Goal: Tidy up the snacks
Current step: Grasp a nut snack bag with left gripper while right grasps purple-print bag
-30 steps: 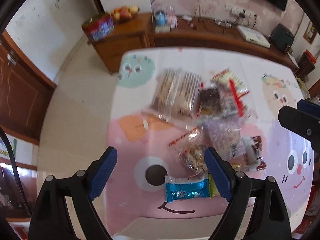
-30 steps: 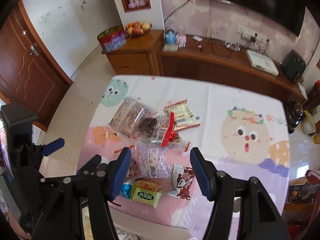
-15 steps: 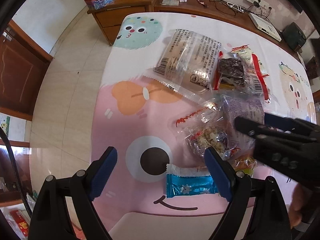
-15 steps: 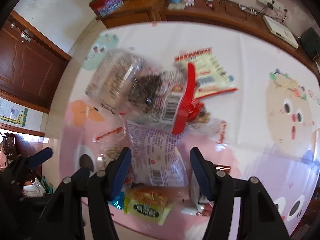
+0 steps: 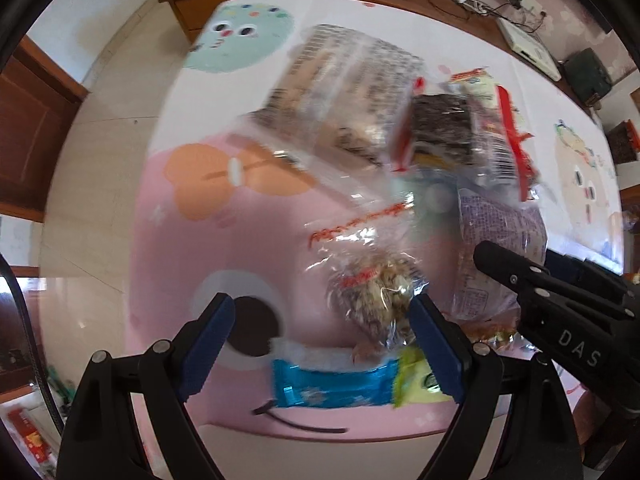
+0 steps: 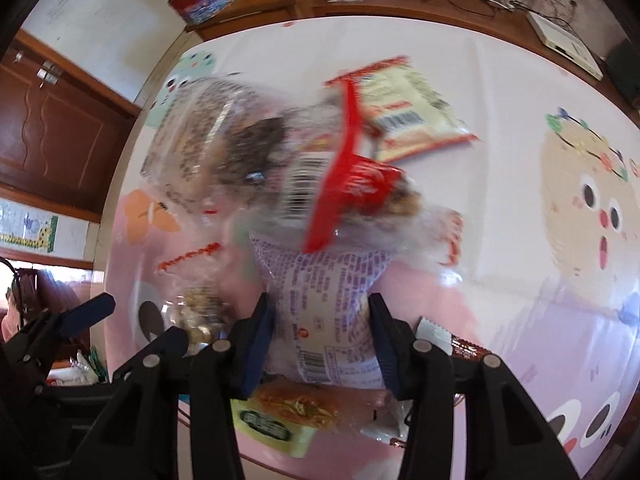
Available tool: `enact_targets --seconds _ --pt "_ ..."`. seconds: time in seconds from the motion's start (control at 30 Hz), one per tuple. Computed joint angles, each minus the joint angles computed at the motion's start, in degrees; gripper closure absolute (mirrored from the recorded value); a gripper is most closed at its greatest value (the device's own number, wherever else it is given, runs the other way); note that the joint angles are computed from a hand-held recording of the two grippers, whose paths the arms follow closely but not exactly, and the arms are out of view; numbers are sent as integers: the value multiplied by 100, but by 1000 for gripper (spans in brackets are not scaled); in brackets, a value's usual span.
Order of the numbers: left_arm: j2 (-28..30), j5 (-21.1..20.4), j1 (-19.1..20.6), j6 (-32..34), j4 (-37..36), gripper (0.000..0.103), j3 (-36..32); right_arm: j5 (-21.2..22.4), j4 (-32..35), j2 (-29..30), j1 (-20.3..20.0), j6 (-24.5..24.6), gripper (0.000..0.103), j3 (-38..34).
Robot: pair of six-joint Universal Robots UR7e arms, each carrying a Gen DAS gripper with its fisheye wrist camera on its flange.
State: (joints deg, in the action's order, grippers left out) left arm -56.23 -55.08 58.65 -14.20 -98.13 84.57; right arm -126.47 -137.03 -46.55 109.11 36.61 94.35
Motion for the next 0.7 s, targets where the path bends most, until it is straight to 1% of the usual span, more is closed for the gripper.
enact_targets --seconds 0.07,0.17,0.2,0.23,0.27,0.3,0.33,0.37,0.4,0.5,0.6,0.7 --pt "87 -61 -3 -32 6 14 -67 2 -115 -167 -51 128 57 196" --pt "241 -218 30 -153 90 14 -221 -52 -172 -320 -74 191 57 376" --pt "290 -290 50 -183 132 17 -269 -58 -195 -362 -78 217 57 432" --pt "325 -367 72 -212 152 26 -304 -65 -221 -403 -81 242 58 489" --pt "353 -446 80 -266 181 30 -305 -73 -237 -449 -81 276 58 547" --pt "386 -540 93 -315 219 39 -332 -73 -244 -483 -82 294 58 589" --pt "363 -506 72 -319 133 49 -267 -77 -242 -508 -79 310 58 621" --pt "336 -478 39 -220 7 54 -189 -92 -230 -533 -73 338 58 653" --pt "334 -519 23 -145 -54 65 -160 -104 -217 -559 -65 371 58 685" --pt "279 -537 -21 -105 -157 66 -36 -111 -199 -642 -36 455 59 788" --pt "95 -311 -134 -5 -418 66 196 -141 -224 -708 33 505 60 871" --pt "-160 -232 -288 93 -614 66 362 -206 -310 -767 154 539 60 913"
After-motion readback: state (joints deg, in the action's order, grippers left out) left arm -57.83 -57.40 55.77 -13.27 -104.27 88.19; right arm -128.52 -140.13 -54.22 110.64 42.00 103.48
